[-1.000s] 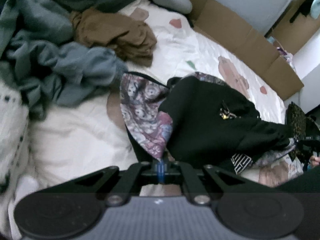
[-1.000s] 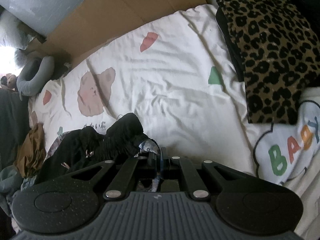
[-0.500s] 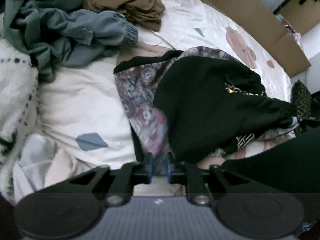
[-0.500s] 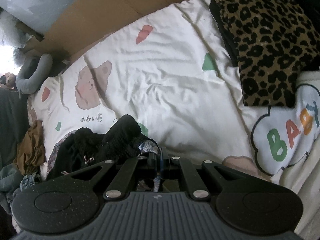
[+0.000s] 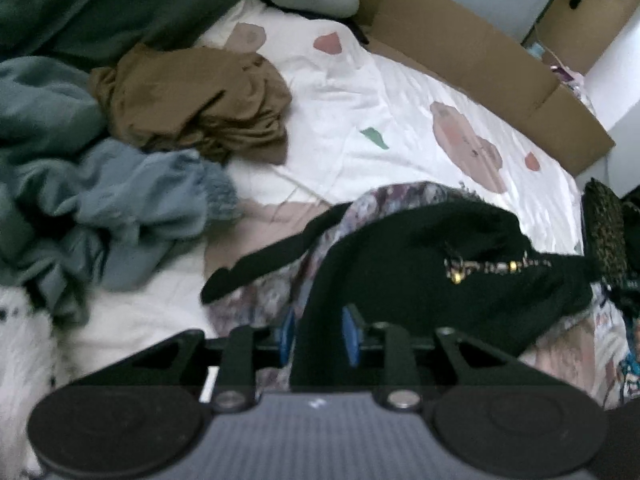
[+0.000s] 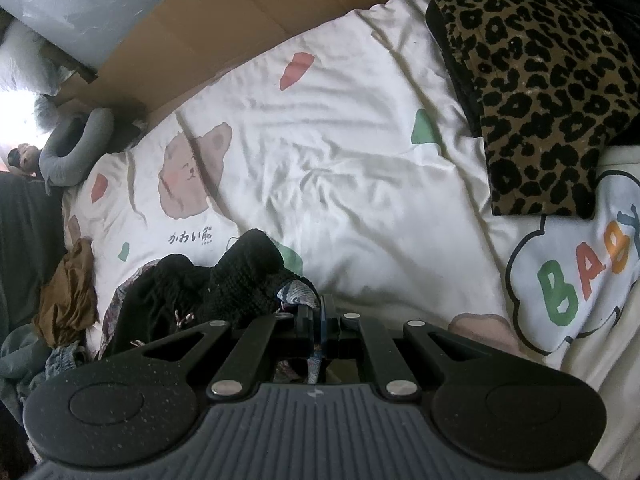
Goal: Fold clothes
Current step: 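Open the left gripper and release the jacket while the right gripper keeps holding it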
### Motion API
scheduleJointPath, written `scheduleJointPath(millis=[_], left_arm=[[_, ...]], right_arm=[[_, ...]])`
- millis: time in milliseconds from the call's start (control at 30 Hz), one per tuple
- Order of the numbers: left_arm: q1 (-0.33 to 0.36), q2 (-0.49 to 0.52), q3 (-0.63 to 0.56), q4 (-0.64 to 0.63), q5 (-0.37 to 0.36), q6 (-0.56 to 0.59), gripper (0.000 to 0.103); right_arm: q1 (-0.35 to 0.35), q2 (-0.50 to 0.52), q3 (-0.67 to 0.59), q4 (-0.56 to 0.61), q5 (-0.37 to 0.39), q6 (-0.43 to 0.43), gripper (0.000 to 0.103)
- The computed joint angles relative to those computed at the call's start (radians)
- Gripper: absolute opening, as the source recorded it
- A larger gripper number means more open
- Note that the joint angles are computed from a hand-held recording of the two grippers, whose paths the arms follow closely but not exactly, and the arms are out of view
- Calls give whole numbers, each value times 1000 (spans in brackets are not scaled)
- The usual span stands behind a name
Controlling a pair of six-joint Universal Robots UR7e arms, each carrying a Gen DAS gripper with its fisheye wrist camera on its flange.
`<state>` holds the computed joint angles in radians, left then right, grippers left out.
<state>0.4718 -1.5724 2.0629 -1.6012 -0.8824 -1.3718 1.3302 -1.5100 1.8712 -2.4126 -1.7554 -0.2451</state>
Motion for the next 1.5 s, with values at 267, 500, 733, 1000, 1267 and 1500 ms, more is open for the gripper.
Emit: scheduleJointPath(millis=[267,500,733,1000,1267,1500], left_arm=[[149,154,-45,-289,46,351,28],[257,294,-128,-482,55,615,28],[345,477,-244,-804,48,943,27],[408,611,-333,-948,-38,1125,26],[453,708,-389,-964,-94,1192,26],[462,778,-406,-941,-131,1244,26]], right_arm=[[8,7,-5,2,-9,-34,1],[11,12,-19,30,-10,-63,1],[9,27,-36,53,-21,-93,1],[24,51,-63,96,-69,-114,1],[32,68,-63,90,-96,-122,1],[20,66,-57,78,-89,-112,1]])
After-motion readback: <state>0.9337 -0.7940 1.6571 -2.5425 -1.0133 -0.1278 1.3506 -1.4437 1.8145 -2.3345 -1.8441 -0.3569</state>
